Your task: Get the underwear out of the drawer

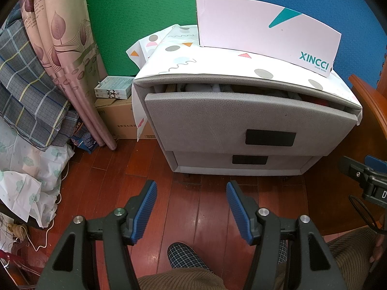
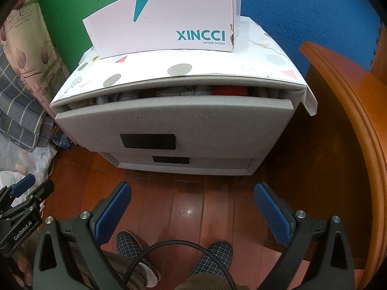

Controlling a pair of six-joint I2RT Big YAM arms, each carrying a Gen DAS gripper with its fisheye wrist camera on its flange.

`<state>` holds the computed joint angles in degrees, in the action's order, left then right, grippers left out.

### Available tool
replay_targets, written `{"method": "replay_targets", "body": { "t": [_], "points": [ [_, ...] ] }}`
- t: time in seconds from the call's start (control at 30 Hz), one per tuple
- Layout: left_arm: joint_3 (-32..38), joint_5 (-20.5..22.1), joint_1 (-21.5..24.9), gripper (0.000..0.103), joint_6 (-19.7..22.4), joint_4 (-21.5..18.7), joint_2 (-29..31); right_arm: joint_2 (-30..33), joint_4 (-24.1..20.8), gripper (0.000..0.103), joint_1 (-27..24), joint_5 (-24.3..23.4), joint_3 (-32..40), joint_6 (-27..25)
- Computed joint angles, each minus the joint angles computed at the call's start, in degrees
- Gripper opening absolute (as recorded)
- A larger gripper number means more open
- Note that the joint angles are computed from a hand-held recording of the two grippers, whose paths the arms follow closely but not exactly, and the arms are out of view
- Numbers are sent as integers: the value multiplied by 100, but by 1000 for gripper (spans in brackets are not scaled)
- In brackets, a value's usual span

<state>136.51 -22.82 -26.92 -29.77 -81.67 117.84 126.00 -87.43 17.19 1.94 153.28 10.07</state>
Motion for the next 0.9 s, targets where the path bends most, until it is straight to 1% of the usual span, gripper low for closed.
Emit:
{"method": "replay_targets", "body": {
  "t": [0.7,0.83,0.9],
  "points": [
    [52,-4,-3,61,-7,-33,29,-46,52,101,-7,-26,-86,34],
    [-73,81,16,61,-19,74,-35,-32,31,101,-8,-46,-60,62],
    [-214,223,47,61,-41,194,-122,-27,25,101,-18,-63,-50,76]
  ]
}}
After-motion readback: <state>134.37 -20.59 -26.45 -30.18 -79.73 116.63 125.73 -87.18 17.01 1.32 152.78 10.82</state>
